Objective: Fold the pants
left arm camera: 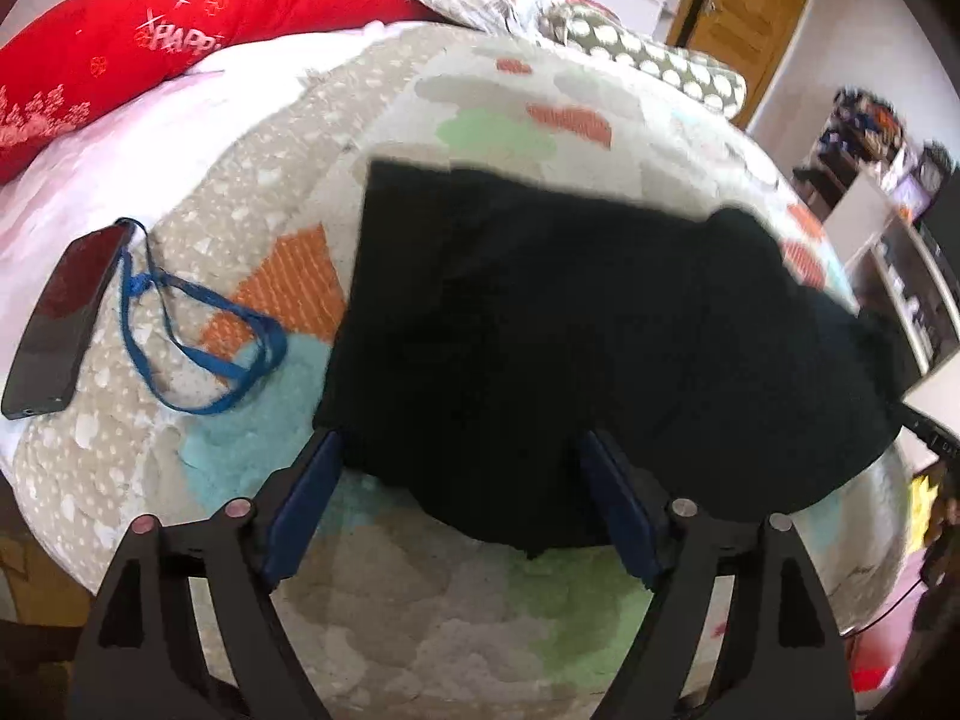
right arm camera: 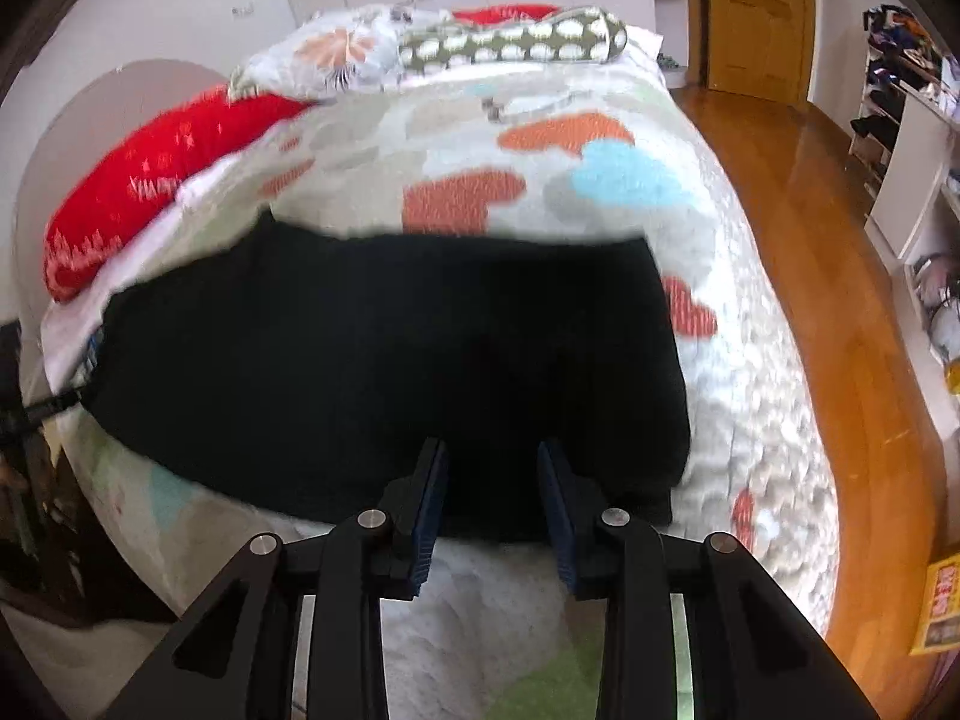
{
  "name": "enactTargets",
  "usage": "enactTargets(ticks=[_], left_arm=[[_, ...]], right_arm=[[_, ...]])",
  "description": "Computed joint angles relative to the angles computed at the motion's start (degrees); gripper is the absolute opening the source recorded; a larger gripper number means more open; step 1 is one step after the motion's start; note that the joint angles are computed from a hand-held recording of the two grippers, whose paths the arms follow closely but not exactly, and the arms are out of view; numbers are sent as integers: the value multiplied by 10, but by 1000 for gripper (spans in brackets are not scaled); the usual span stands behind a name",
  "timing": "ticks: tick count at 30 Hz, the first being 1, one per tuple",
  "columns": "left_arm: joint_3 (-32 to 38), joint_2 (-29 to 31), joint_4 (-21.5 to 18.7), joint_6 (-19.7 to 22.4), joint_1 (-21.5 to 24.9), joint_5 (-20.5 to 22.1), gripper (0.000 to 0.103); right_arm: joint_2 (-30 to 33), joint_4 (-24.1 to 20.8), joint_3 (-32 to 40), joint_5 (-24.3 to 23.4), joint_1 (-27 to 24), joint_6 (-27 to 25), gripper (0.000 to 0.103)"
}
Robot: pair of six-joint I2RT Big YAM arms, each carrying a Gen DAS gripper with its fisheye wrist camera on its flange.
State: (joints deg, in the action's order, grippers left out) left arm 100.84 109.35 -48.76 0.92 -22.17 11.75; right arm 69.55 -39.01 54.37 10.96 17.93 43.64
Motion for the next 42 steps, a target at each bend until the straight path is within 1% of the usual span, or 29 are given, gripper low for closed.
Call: enactTargets(ticks=[1, 2, 3, 4, 6, 8, 10, 11, 13, 14, 15, 16, 17, 18, 19, 21, 23, 27, 29, 30, 31, 34, 36, 39, 41, 42], left_arm=[[-2, -7, 11, -6, 3, 12, 82], [-5, -13, 22, -12, 4, 16, 82], [-5, -18, 31, -16, 4, 18, 82], [-4, -21, 40, -18, 3, 23, 82], [5, -19, 55, -15, -3, 33, 82], [25, -5, 55, -7, -11, 28, 82], [58, 21, 52, 1, -21, 15, 82], [87, 43, 38, 1, -25, -2, 82], [134, 80, 11, 0, -26, -23, 82], [161, 101, -6, -1, -27, -46, 82], [201, 132, -34, -2, -27, -80, 82], [218, 146, -48, -5, -27, -89, 82], [248, 169, -75, -11, -21, -83, 85], [276, 190, -99, -23, -14, -61, 87], [280, 195, -100, -36, -8, -39, 88], [260, 186, -78, -30, -7, -38, 89], [231, 168, -54, -25, -9, -46, 89], [183, 132, -33, -36, -9, -37, 89], [161, 111, -13, -44, -10, -33, 89], [146, 98, -2, -48, -11, -33, 89], [133, 86, 7, -46, -14, -31, 89], [101, 59, 34, -31, -27, -50, 89], [85, 47, 45, -24, -34, -53, 89], [63, 35, 60, -26, -41, -49, 89], [46, 29, 75, -27, -46, -59, 89], [36, 27, 86, -26, -50, -68, 90]], right_arm=[[-1, 8, 2, 4, -2, -5, 42], [0, 17, 8, 13, -4, -13, 45], [3, 24, 12, 23, -4, -18, 51], [9, 42, 16, 33, -7, -25, 52], [30, 61, 31, 27, -19, -29, 52], [53, 75, 45, 26, -31, -40, 52], [75, 72, 58, 22, -41, -46, 52], [85, 76, 61, 12, -47, -47, 52], [98, 82, 59, 5, -56, -40, 51], [104, 78, 60, 7, -60, -36, 51], [109, 75, 58, 6, -65, -29, 51], [109, 82, 51, -1, -70, -23, 49], [105, 101, 39, -13, -76, -17, 49], [100, 112, 31, -17, -79, -13, 49], [97, 120, 25, -22, -82, -9, 49], [96, 125, 22, -26, -85, -5, 49], [98, 115, 28, -20, -81, -8, 50], [93, 65, 52, 3, -61, -14, 52], [76, 62, 48, 7, -49, -17, 56], [68, 60, 45, 13, -42, -17, 60], [59, 57, 42, 21, -32, -18, 61], [43, 47, 35, 27, -13, -18, 61], [37, 43, 28, 25, -4, -10, 61], [36, 35, 21, 29, 5, 0, 62], [41, 31, 16, 27, 8, 8, 63], [43, 35, 11, 24, 9, 10, 63]])
